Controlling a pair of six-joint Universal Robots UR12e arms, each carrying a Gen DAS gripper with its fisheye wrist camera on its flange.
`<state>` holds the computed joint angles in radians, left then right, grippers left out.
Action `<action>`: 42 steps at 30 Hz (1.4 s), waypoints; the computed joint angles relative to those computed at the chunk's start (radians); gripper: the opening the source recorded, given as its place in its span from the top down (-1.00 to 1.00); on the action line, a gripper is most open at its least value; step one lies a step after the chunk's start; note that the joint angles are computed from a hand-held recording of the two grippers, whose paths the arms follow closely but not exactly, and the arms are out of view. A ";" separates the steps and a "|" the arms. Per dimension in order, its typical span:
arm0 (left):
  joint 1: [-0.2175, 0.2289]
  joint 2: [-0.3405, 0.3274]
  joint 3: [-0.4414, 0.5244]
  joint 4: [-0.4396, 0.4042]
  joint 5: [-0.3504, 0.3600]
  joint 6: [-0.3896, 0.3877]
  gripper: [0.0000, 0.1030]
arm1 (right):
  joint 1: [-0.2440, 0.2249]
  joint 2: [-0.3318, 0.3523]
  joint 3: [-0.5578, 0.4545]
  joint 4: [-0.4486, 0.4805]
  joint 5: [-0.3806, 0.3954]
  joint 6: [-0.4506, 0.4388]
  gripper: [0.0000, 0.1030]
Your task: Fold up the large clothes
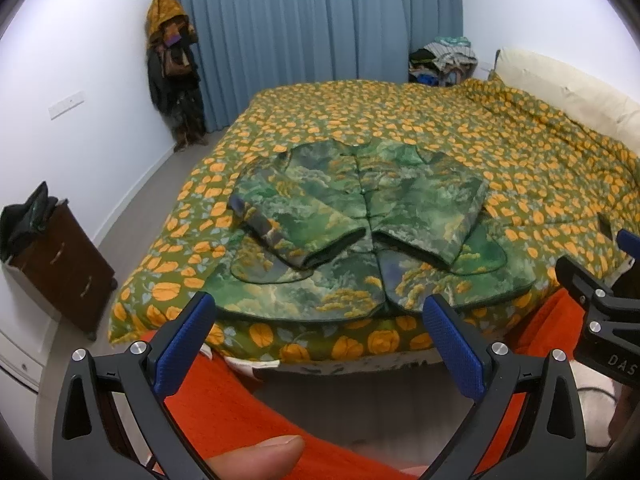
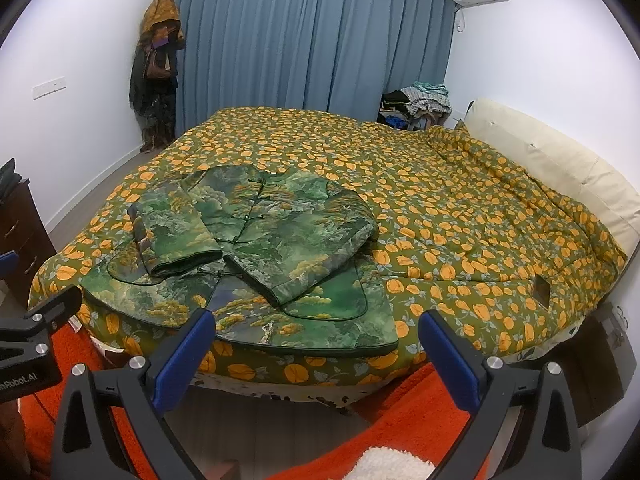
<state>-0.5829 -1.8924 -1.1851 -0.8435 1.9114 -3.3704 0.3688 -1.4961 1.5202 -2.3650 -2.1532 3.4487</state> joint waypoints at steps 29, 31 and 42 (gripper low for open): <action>-0.002 -0.012 0.032 -0.048 0.018 0.002 -0.99 | -0.002 0.008 -0.018 0.016 0.024 -0.022 -1.00; 0.005 -0.007 0.028 -0.048 -0.021 -0.003 -0.99 | -0.002 0.009 -0.016 0.005 0.028 -0.034 -1.00; 0.035 -0.009 0.031 -0.040 -0.061 -0.051 -0.99 | -0.031 0.003 0.035 -0.317 0.097 -0.220 -1.00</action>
<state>-0.5481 -1.9012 -1.1544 -0.8840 1.8505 -3.4217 0.3374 -1.4926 1.5549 -2.6824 -2.0561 3.2288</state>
